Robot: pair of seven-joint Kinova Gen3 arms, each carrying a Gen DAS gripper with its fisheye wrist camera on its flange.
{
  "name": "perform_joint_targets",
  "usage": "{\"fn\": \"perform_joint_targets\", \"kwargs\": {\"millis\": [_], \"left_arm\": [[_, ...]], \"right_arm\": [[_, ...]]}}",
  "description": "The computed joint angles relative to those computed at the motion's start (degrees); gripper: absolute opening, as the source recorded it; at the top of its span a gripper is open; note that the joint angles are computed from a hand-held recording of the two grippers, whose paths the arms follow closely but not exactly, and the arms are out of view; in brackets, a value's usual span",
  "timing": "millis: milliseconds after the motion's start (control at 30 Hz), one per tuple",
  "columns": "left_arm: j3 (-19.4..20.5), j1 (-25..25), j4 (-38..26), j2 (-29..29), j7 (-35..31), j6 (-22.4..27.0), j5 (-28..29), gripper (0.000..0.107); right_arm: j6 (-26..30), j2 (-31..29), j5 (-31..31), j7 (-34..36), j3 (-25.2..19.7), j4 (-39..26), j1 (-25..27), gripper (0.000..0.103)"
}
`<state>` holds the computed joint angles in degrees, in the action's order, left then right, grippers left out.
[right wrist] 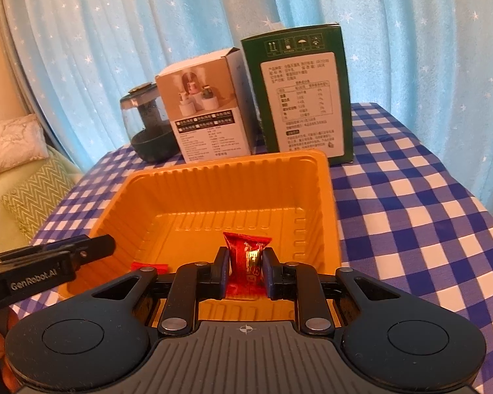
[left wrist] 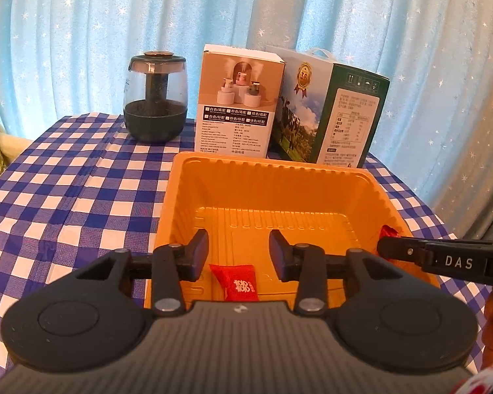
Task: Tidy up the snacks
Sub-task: 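Withdraw both open tools from the tray back toward the snacks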
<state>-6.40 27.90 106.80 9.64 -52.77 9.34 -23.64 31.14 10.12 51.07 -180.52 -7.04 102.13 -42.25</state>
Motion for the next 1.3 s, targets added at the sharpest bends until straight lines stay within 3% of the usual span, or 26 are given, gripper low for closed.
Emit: {"fn": "perform_joint_targets", "kwargs": {"millis": [100, 133, 167, 233, 567, 667, 833, 1300], "left_arm": [[-0.12, 0.28, 0.00, -0.07, 0.20, 0.26, -0.47, 0.041], [-0.03, 0.24, -0.02, -0.07, 0.25, 0.36, -0.53, 0.042], [0.21, 0.05, -0.05, -0.08, 0.17, 0.47, -0.48, 0.043], [0.42, -0.16, -0.05, -0.13, 0.11, 0.55, -0.61, 0.045], [-0.05, 0.76, 0.53, -0.77, 1.98, 0.61, -3.48, 0.052], [-1.71, 2.68, 0.89, -1.04, 4.58, 0.37, -6.23, 0.055], [-1.06, 2.94, 1.53, -2.10, 6.90, 1.04, -8.96, 0.056], [7.75, 0.08, 5.63, -9.25, 17.78, 5.71, -19.26, 0.071]], "right_arm": [[-1.75, -0.15, 0.89, -0.47, 0.25, 0.53, 0.21, 0.023], [-1.96, -0.22, 1.21, -0.94, 0.40, 0.66, 0.19, 0.029], [-2.06, -0.34, 2.02, -2.19, 0.67, 0.90, -0.02, 0.045], [-2.02, -0.73, 4.64, -6.27, 1.30, 1.68, -0.74, 0.057], [3.14, -1.67, 9.29, -12.42, -0.92, 2.38, 0.18, 0.057], [4.16, -2.16, 9.95, -13.36, -1.66, 2.92, 0.71, 0.057], [5.88, -2.96, 9.94, -12.93, -2.88, 3.37, 1.38, 0.057], [13.90, -7.51, 7.13, -8.75, -8.60, 5.27, 0.03, 0.057]]}}
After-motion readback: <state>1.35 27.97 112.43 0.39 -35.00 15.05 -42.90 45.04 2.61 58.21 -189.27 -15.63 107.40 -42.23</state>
